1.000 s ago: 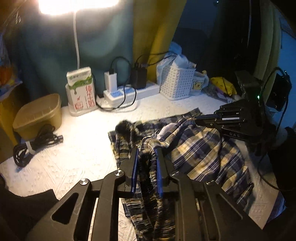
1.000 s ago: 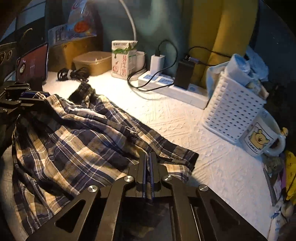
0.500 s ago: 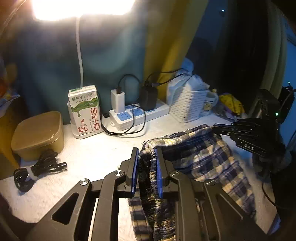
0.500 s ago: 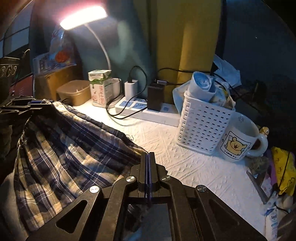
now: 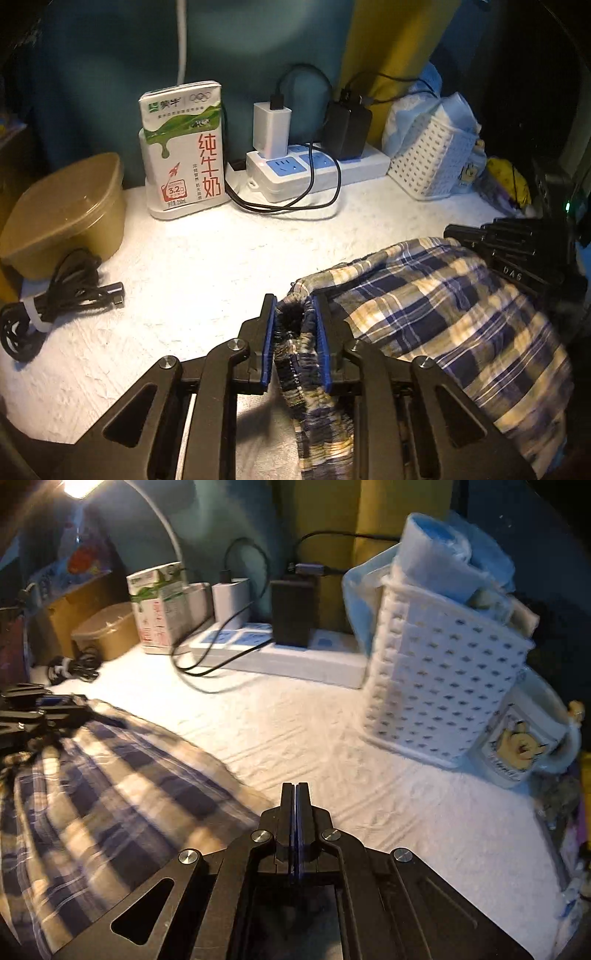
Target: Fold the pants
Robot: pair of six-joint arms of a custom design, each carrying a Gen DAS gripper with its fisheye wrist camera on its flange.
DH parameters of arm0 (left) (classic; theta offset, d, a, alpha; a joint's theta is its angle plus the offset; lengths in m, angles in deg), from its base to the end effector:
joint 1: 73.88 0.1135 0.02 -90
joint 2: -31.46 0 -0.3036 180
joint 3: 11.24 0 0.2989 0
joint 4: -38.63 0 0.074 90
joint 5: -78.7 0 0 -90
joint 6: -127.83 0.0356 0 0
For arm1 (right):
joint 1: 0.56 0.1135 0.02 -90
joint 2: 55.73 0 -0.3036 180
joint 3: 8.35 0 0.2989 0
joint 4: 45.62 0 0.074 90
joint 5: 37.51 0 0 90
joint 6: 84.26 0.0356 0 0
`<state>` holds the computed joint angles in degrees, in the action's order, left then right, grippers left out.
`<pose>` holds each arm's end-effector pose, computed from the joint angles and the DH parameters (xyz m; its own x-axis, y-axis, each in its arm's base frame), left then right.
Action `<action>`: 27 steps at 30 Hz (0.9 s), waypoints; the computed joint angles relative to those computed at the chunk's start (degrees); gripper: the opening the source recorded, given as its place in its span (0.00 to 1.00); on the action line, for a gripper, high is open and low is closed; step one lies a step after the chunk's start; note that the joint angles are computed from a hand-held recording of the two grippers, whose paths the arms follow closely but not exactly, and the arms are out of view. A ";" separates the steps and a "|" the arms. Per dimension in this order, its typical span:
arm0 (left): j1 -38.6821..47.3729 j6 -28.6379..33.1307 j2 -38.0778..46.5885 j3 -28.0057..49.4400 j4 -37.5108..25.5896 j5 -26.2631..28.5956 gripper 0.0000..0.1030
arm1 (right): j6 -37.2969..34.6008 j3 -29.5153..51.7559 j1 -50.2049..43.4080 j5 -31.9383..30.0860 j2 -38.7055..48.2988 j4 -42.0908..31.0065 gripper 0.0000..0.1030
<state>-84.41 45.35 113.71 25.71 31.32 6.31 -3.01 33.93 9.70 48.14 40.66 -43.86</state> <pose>0.2486 -0.0572 0.1161 -0.7280 0.2622 -0.6335 0.4540 0.8767 -0.1588 0.2907 0.0554 0.0864 -0.7361 -0.2874 -0.6129 -0.3391 0.9401 -0.0336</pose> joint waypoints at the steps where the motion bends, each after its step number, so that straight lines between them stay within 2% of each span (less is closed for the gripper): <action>1: 0.19 -0.37 -1.35 0.18 -1.24 -0.89 0.33 | 0.09 0.00 -0.27 0.08 -0.65 -0.91 0.00; 2: 0.36 -0.63 -2.85 -0.06 -1.78 -1.73 0.46 | 0.26 -0.25 -0.67 0.14 -2.00 -2.22 0.00; 3: 0.99 -1.00 -6.21 -0.88 -2.40 -1.81 0.48 | 0.41 -1.09 -0.96 0.49 -4.41 -3.10 0.00; 6: 1.56 -1.06 -15.02 -2.98 -4.59 -1.07 0.48 | 0.64 -4.45 -1.58 0.01 -14.02 -6.05 0.01; 8: 1.23 -0.67 -24.98 -5.30 -8.76 0.57 0.48 | 1.40 -6.48 -0.78 0.61 -20.73 -8.94 0.01; 11: -2.02 0.19 -34.60 -7.50 -16.00 2.72 0.49 | 3.85 -9.63 2.31 1.77 -30.96 -14.76 0.01; 14: -8.15 -0.05 -37.10 -9.61 -19.36 0.83 0.49 | 8.13 -12.70 8.35 4.25 -38.46 -19.56 0.01; 17: -13.66 -2.71 -34.12 -12.49 -17.03 -3.27 0.49 | 13.62 -15.08 15.93 6.60 -42.79 -23.14 0.01; 19: -15.20 -4.53 -29.21 -14.05 -12.89 -4.65 0.49 | 16.82 -16.07 21.77 10.12 -42.46 -23.72 0.11; 20: -15.59 -5.10 -27.24 -14.45 -11.00 -5.21 0.49 | 18.49 -16.41 24.06 11.81 -42.11 -23.89 0.42; 21: -15.45 -5.59 -24.43 -14.94 -8.41 -5.52 0.49 | 20.28 -16.95 25.77 12.66 -41.65 -23.56 0.82; 22: -15.50 -5.97 -23.82 -15.30 -7.60 -5.50 0.49 | 21.52 -17.53 26.65 13.02 -41.62 -23.09 0.90; 25: -15.43 -6.42 -22.93 -15.89 -5.97 -5.65 0.49 | 24.71 -18.94 32.66 18.37 -41.24 -22.82 0.89; 27: -15.87 -6.48 -23.41 -15.61 -6.65 -6.20 0.49 | 26.73 -19.54 35.85 23.22 -39.19 -22.96 0.66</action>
<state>-100.28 38.87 90.30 10.10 24.68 0.11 23.73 14.40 45.55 71.36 1.46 -66.83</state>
